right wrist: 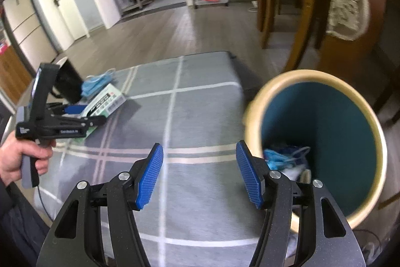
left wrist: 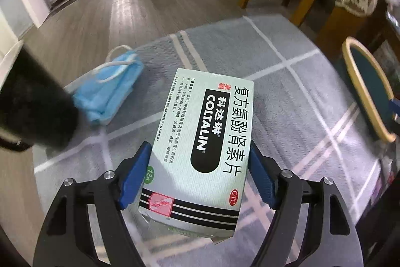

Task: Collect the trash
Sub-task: 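Grasp the white COLTALIN glove box with the left gripper, then grasp the blue face mask beside the mug with the right gripper while the left holds the box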

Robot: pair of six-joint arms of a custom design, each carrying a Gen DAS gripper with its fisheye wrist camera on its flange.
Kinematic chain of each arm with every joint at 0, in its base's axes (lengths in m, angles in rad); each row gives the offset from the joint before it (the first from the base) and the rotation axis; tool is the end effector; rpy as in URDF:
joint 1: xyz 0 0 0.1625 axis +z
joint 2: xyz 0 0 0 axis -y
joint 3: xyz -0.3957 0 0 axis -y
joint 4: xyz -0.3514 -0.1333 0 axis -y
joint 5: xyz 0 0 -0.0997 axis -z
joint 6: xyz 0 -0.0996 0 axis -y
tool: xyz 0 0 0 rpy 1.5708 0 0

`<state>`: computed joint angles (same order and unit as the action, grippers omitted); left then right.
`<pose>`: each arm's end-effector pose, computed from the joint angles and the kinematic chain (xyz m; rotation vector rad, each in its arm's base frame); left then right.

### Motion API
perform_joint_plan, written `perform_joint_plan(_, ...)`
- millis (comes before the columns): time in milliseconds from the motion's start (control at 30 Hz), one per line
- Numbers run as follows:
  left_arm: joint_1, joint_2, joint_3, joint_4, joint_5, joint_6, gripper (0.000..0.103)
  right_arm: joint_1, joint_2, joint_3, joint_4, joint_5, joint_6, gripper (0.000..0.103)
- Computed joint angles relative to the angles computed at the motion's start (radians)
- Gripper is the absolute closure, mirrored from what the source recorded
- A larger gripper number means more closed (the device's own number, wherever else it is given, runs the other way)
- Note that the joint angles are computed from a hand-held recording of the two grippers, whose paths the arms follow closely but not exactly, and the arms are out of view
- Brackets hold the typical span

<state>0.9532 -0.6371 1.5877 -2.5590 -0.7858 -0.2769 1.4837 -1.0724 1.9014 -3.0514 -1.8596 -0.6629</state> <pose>-0.1956 -0.6272 0.0453 0.3897 2.3759 -0.4719 0.0555 -0.5707 0.2355 0.6068 -2.4924 0.6690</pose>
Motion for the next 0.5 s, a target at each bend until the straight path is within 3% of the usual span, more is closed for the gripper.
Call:
perform_joint_plan(267,-0.044,-0.166,0.169,-0.124,0.02,-0.122,0.029,0.051,0.083,-0.062,0.094,0.059,0.02,0.04)
perform_joint_plan(500,-0.097,-0.296,0.309,-0.23,0.106,-0.217,0.029,0.127,0.203,-0.187,0.202,0.069,0.03,0.038)
